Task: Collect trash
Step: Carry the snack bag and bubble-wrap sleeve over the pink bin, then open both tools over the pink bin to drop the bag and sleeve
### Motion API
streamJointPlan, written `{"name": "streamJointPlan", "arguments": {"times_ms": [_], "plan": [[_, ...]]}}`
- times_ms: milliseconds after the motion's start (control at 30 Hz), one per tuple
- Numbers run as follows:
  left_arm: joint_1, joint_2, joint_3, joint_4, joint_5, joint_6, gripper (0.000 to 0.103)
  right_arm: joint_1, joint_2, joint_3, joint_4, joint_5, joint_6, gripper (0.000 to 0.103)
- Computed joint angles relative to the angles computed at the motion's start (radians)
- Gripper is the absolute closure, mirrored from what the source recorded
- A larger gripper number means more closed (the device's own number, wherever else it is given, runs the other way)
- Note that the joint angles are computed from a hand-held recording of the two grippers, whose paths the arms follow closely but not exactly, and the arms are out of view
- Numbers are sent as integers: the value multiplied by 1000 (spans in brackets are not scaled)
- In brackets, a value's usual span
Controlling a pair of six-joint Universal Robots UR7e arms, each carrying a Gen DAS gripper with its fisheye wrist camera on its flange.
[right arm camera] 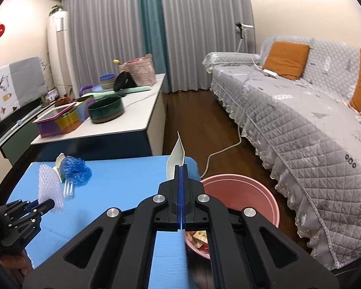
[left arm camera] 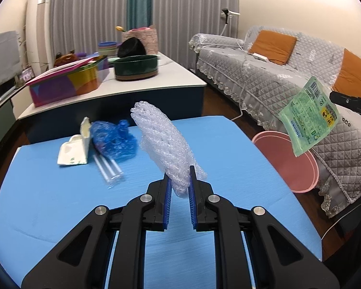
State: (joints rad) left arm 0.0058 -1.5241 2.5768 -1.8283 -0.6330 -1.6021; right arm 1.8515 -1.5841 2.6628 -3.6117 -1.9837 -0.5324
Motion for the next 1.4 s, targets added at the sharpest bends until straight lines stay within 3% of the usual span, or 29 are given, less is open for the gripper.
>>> {"name": "streamJointPlan", "arguments": {"times_ms": [267, 533, 900, 1100, 1400], "plan": [[45, 144, -25, -273, 32, 183, 90, -86, -65, -1, 22, 23, -31, 103], [119, 340, -79, -652, 56, 445, 90, -199, -147, -32, 100, 80, -22, 103], [237, 614, -223, -1082, 14, 820, 90, -265, -110, -68, 92, 89, -10, 103], [297, 721, -311, -1180, -21, 946, 90, -307, -101, -88, 104, 116, -1, 103], [358, 814, -404, -1198, -65, 1033, 90, -349, -88, -104, 119, 143, 7, 103]]}}
